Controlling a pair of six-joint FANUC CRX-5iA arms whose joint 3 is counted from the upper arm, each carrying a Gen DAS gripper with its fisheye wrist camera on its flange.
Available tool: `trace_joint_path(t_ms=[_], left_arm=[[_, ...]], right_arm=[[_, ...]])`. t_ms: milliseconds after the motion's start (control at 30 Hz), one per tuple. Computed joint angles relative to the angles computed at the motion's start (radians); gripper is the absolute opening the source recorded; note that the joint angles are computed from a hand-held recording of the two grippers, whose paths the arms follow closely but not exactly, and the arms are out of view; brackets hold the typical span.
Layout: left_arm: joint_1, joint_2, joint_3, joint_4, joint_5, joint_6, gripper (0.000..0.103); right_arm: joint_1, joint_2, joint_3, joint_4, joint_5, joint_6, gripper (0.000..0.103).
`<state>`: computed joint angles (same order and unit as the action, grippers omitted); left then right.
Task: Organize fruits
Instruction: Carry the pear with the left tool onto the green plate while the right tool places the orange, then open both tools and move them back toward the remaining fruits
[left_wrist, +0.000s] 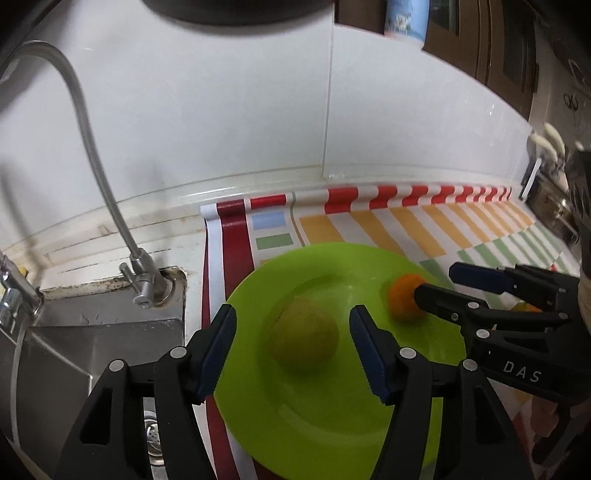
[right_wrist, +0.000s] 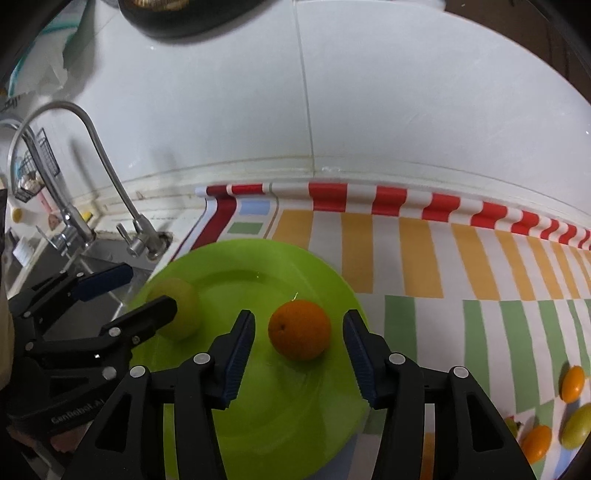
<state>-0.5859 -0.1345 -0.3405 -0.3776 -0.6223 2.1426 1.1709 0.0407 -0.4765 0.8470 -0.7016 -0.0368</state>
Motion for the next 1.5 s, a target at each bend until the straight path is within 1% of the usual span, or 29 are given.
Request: trace_joint_path(t_ms=[67,133,167,233,333,400,467,567,633,667,733,1033,1133,1200,1233,1300,1333,1400,1500], left_arm=[[-0.019,-0.019,0.002,-0.028,-0.017,0.028,0.064],[-0.057,-0.037,0.013,-0.085,-0.05,0.086,0.069],[-0.071,-0.046,0.015,-0.102,-0.061,0.103,0.07],[-0.098,-0.061,0.019,-0.134,-0.083,0.137,0.071],[-0.156,-0.085,0.03,-0.191,-0.139,0.201,0.073],[-0.182,-0.1,0.031,-0.206,-0.154,0.219,0.073],[-0.215,-0.111,0.037,-0.228,-0.182,0.249,0.073],[-0.272,-0.132,0.044,-0.276,-0.225,0.305,0.074],[-0.301,-0.141,0.05,-0.302,-0.246,0.335,0.078],[-0.32,-0.145,0.054,-0.319,-0.261,0.357,0.079],[-0.359,-0.148,0.065,-0.361,-0.291,0.394,0.081],[-0.458,-0.168,0.069,-0.434,-0.316,0.442,0.084],[-0.517,-0.148,0.087,-0.474,-0.359,0.506,0.085],[-0.557,-0.13,0.103,-0.497,-0.39,0.555,0.085],[-0.583,-0.114,0.118,-0.519,-0.418,0.583,0.086],[-0.649,-0.066,0.162,-0.567,-0.499,0.657,0.086],[-0.668,-0.051,0.176,-0.574,-0.517,0.686,0.087],[-0.701,-0.019,0.203,-0.582,-0.536,0.728,0.088],[-0.745,0.03,0.243,-0.596,-0.56,0.766,0.088]], right_arm=[[0.011,-0.016,-0.012,0.015,-0.011,-0.02,0.051],[0.032,-0.034,-0.027,0.039,-0.033,-0.04,0.051],[0.036,-0.045,-0.043,0.071,-0.029,-0.064,0.051],[0.062,-0.067,-0.064,0.103,-0.06,-0.101,0.051],[0.096,-0.102,-0.089,0.126,-0.089,-0.137,0.051],[0.124,-0.123,-0.104,0.142,-0.123,-0.168,0.051],[0.151,-0.142,-0.115,0.152,-0.157,-0.195,0.056],[0.195,-0.172,-0.131,0.165,-0.217,-0.234,0.057],[0.225,-0.192,-0.139,0.162,-0.25,-0.25,0.059],[0.239,-0.199,-0.141,0.162,-0.269,-0.258,0.061],[0.272,-0.213,-0.149,0.172,-0.317,-0.284,0.063],[0.385,-0.246,-0.173,0.185,-0.479,-0.399,0.063],[0.425,-0.266,-0.196,0.181,-0.527,-0.436,0.063],[0.45,-0.286,-0.216,0.178,-0.549,-0.435,0.063],[0.462,-0.305,-0.232,0.179,-0.553,-0.418,0.063],[0.481,-0.33,-0.258,0.189,-0.567,-0.389,0.063],[0.496,-0.349,-0.274,0.191,-0.584,-0.367,0.063],[0.52,-0.395,-0.303,0.183,-0.594,-0.342,0.063],[0.554,-0.459,-0.35,0.182,-0.615,-0.346,0.063]])
